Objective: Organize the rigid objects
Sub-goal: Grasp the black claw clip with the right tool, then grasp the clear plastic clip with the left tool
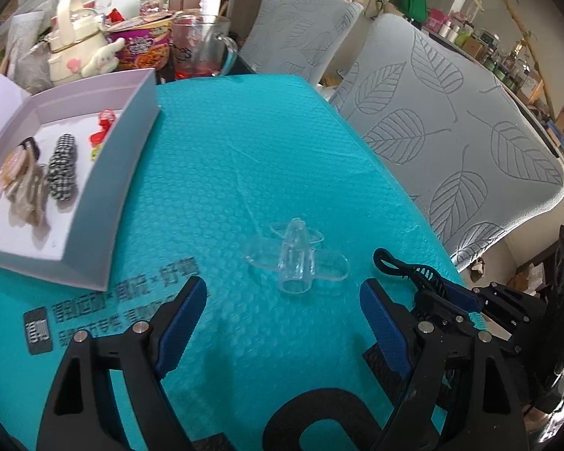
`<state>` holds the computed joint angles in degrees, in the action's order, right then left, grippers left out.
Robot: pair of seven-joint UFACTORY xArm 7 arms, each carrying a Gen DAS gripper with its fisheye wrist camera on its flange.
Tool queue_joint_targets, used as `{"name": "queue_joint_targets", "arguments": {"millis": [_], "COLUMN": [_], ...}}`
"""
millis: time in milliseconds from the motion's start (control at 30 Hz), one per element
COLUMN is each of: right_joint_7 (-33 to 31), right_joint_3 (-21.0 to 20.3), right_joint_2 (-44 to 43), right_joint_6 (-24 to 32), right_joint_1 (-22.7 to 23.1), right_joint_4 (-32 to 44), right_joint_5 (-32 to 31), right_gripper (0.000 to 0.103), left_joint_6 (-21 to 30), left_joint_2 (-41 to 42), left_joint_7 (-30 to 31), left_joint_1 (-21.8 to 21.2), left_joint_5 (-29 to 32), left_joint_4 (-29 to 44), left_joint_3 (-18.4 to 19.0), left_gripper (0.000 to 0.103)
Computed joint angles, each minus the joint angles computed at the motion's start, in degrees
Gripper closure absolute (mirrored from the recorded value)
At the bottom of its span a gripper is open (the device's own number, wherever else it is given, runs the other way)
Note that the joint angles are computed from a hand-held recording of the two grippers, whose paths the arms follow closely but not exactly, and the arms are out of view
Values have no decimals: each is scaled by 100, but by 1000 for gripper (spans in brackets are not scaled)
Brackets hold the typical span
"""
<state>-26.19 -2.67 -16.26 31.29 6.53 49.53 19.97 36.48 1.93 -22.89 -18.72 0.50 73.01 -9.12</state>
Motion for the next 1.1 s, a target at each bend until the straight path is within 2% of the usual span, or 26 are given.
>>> {"name": "queue_joint_targets", "arguments": {"millis": [333,500,600,633,667,800,1100], "right_joint_7": [513,628,634,626,620,659,784], "right_joint_3": [13,17,10,5,0,21,24], "right_joint_2": [9,60,69,67,64,29,-224], "right_joint_6": [13,-15,-20,-17,-13,-37,-80], "right_joint_1": [-213,-227,-217,-209,-202,-211,-171], "right_joint_4": [52,93,105,106,108,85,-83], "right_joint_5": [-244,-292,-283,-270,-255,-290,-368], "right_gripper": [83,83,83,83,83,83,83], "left_joint_6": [274,413,330,292,241,-15,-248], "left_joint_2": [818,999,955,925,882,692,232], "left_joint_7": [323,148,127,99,59,52,18], "left_joint_1": [-76,-270,-293,-308,-324,-290,-251], "left_joint_5": [-207,416,553,625,723,783,871], "left_joint_4": [702,943,837,785,718,478,114], "left_joint_3": [2,91,111,119,132,114,39], "left_gripper": [19,19,19,24,25,25,25]}}
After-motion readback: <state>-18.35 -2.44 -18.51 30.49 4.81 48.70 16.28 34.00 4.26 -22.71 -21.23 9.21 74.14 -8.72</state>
